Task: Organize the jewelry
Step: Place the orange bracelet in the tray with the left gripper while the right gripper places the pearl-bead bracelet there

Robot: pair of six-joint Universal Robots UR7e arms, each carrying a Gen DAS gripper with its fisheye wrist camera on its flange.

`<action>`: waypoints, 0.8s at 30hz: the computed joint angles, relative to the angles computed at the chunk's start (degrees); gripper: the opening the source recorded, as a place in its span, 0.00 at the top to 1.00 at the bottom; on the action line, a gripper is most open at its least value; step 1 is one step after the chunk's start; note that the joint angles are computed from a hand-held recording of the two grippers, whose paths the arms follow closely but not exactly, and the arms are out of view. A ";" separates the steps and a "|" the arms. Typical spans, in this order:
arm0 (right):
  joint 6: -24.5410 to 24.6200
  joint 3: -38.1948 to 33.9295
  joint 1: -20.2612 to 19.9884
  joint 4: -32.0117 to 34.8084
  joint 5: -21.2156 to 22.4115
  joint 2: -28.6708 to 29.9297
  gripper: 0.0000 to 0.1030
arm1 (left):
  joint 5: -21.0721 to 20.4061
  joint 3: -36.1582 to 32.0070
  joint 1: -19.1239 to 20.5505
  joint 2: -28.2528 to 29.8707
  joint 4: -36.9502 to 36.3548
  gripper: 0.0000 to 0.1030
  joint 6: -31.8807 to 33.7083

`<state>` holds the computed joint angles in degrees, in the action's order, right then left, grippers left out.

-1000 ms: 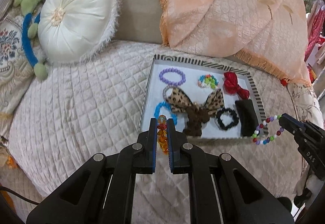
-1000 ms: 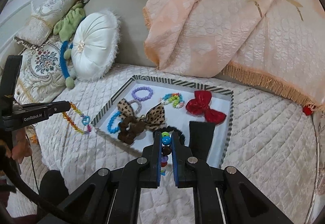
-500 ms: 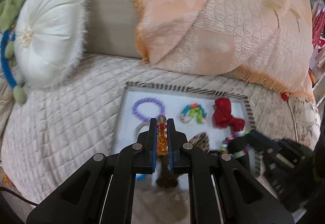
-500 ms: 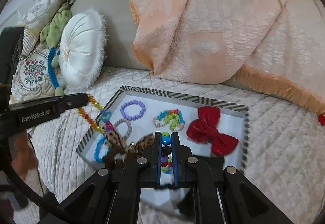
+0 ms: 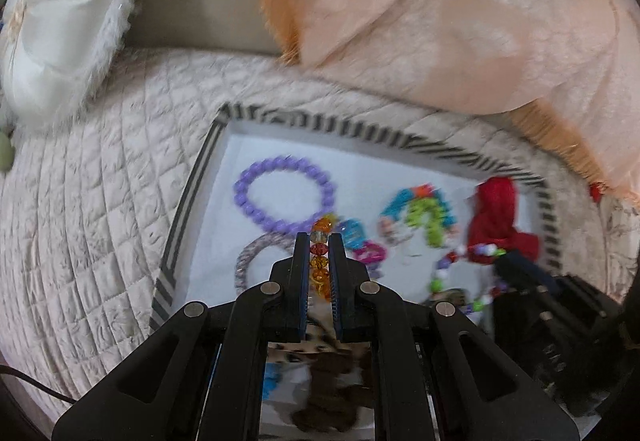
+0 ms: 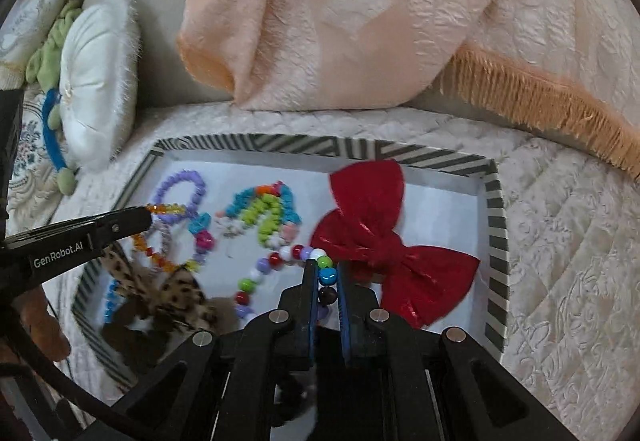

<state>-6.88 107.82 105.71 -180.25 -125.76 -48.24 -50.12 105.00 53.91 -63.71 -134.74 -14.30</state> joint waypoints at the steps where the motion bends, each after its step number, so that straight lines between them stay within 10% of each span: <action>1: -0.14 -0.04 0.03 -0.28 -0.63 0.27 0.92 | 0.32 0.41 0.17 -0.12 -0.22 0.93 0.00; 8: -1.01 1.99 0.57 -1.27 -2.13 -0.29 0.88 | 2.61 3.38 -0.51 -1.73 -2.41 0.90 1.37; 12: -1.10 5.16 1.90 -4.49 -1.80 -2.26 0.76 | 2.81 5.52 -1.45 -3.78 -3.52 0.57 1.29; 24: 4.57 11.07 8.79 -10.00 -6.33 -4.39 0.66 | 8.49 15.79 -7.96 -14.09 -6.41 0.56 0.10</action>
<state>-2.31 118.89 114.50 -190.25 -132.10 -52.64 -41.62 120.79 45.95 -77.80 -141.15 -14.20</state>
